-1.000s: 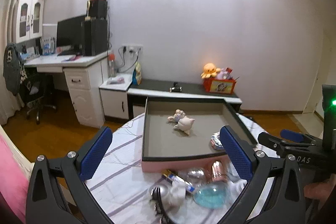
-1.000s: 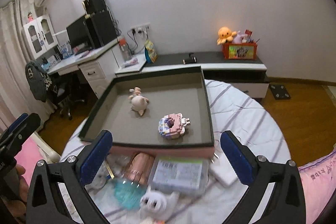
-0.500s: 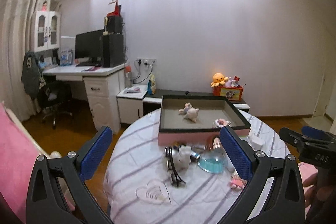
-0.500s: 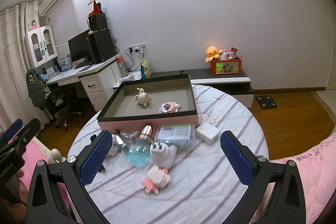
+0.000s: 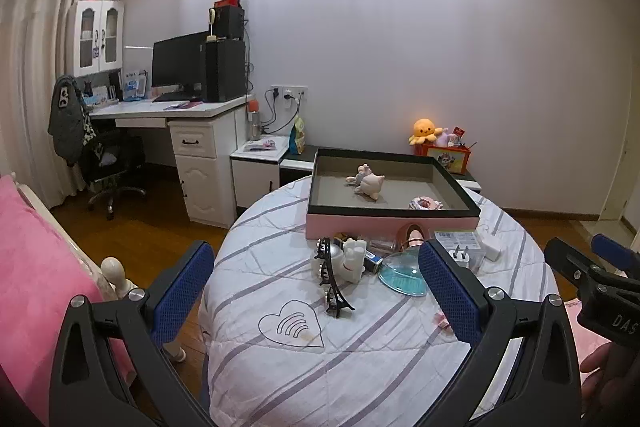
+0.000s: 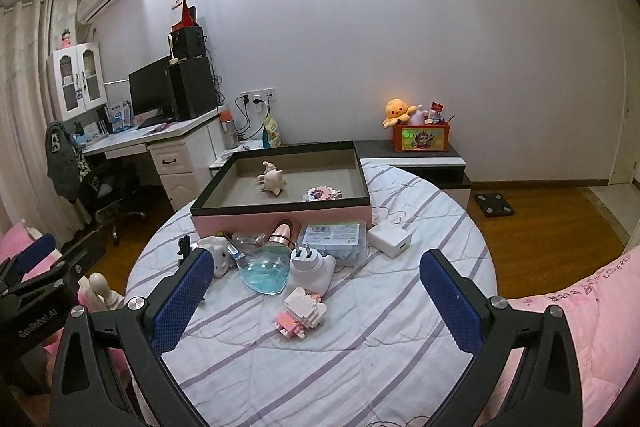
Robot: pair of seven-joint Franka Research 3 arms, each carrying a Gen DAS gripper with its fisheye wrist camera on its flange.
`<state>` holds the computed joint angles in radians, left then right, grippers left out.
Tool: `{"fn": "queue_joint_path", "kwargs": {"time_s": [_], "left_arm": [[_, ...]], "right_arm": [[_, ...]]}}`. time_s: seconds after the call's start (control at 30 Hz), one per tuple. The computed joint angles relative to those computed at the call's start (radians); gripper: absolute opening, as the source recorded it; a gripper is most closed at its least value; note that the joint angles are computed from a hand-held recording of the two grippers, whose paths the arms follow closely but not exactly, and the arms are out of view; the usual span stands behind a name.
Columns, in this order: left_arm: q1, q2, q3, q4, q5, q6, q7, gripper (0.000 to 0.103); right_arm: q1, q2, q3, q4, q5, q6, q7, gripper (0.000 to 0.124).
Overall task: Organize rigid objects
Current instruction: 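Move both tools back toward the remaining toys on the table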
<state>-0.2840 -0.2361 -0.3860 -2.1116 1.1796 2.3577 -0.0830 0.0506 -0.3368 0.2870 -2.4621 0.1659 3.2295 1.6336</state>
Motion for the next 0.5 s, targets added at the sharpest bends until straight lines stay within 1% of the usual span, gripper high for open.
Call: {"fn": "queue_joint_path", "kwargs": {"time_s": [0.3,0.33,0.5], "left_arm": [[0.001,-0.006,0.0,-0.006,-0.001,0.003,-0.002,0.103],[0.001,-0.007,0.001,-0.008,-0.001,0.007,-0.001,0.103],[0.003,0.005,0.008,-0.008,-0.011,0.022,0.007,0.103]], "right_arm": [[0.017,0.002,-0.017,-0.002,0.0,-0.002,-0.007,0.103],[0.006,-0.001,-0.003,-0.003,-0.001,-0.002,-0.002,0.103],[-0.022,0.013,0.017,0.005,-0.016,-0.018,0.007,0.103]]}}
